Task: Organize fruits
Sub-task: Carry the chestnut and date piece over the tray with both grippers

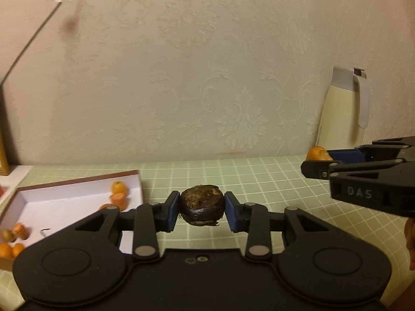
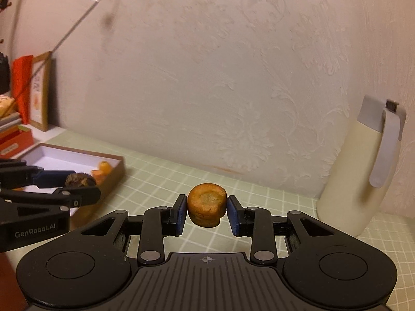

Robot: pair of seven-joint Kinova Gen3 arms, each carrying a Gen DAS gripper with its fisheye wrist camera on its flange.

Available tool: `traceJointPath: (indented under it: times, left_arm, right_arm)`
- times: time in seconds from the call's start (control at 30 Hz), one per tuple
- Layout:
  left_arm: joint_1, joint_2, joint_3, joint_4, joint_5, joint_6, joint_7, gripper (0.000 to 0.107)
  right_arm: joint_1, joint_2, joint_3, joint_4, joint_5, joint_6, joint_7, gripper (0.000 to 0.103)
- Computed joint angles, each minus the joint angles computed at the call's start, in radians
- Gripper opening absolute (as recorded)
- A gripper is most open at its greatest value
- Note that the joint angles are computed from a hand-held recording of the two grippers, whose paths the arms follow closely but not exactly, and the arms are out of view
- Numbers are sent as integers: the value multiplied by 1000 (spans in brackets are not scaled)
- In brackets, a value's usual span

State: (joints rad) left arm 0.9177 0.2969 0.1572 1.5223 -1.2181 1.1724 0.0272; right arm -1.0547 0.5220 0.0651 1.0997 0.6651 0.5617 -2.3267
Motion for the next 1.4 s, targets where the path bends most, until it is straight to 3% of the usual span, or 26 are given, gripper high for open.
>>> traceJointPath:
  times: [0.2,0.47,0.9,1.4]
  left_arm:
    - [23,-50,26,52,-24,94,40,27]
    - [8,-107,79,116,-36,198,114,27]
    - [-27,-165,141,176,-22,322,179,27]
    - [-120,-246,180,267,-2,371,223,27]
  right_arm:
    - [-26,-39,-22,59,23,-38,10,34]
    - [-35,-13,-43,25,-14,-84,99,34]
    - [-72,81,-43,-126,-129,-107,236,34]
    - [-102,211,-25,-353,-247,-83,356,34]
